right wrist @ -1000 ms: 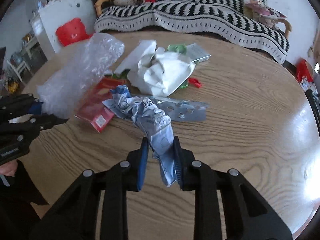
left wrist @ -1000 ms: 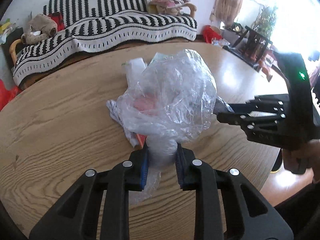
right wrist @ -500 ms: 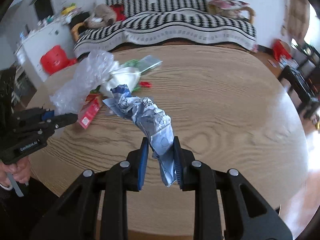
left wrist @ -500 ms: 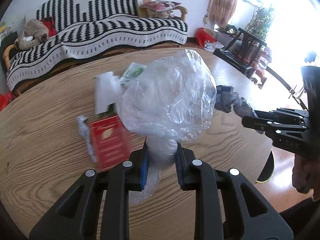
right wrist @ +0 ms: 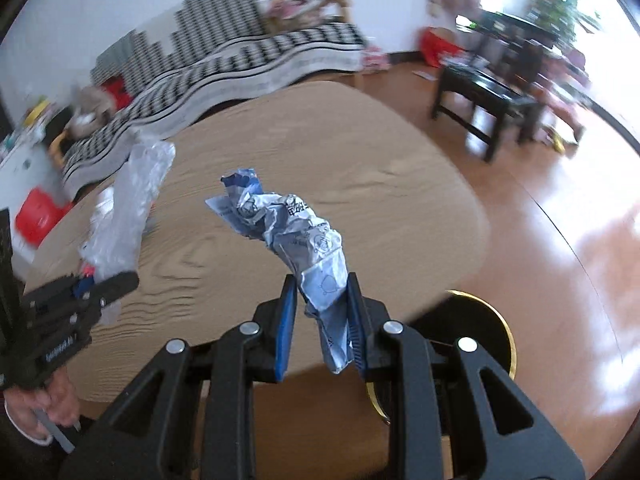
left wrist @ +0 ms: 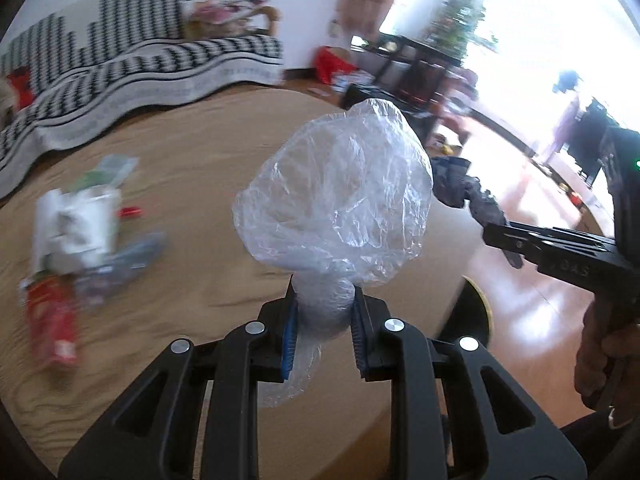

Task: Collect trash
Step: 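Carry plastic bag and foil strip to the bin and open both tools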

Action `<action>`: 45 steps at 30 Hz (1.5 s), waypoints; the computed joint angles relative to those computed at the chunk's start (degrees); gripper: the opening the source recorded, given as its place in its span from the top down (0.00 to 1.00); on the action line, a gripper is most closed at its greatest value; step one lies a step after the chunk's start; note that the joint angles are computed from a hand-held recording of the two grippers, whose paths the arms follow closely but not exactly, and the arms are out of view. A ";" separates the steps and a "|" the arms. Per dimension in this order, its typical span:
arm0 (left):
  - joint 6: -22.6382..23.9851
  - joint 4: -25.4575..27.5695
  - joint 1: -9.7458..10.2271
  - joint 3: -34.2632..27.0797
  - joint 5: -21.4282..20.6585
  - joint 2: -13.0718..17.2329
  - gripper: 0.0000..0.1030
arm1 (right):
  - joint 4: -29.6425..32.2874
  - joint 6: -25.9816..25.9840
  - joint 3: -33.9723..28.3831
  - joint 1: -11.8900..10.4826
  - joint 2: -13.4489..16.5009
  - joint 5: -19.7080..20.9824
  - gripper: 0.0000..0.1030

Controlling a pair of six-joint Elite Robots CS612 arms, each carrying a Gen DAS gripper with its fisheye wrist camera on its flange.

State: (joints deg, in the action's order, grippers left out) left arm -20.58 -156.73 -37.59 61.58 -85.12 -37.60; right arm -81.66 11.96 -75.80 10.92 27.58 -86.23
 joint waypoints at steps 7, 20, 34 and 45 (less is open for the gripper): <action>2.71 3.41 -2.15 -8.08 -6.54 4.97 0.78 | 6.27 7.31 -7.29 -3.71 3.63 -2.49 0.76; 8.11 14.87 -5.24 -19.99 -11.69 12.93 0.78 | 16.76 16.56 -13.44 -8.34 7.31 -2.95 0.76; 8.07 21.05 -5.11 -26.94 -12.71 17.02 0.78 | 17.20 16.92 -11.73 -8.67 6.61 -1.97 0.76; 8.21 21.11 -5.14 -27.09 -12.55 17.11 0.78 | 17.12 16.87 -11.70 -8.83 6.73 -1.29 0.76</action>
State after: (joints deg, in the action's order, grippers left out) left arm -12.36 -135.62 -42.73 34.48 -97.67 -20.49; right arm -64.54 28.82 -87.49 2.09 34.30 -87.52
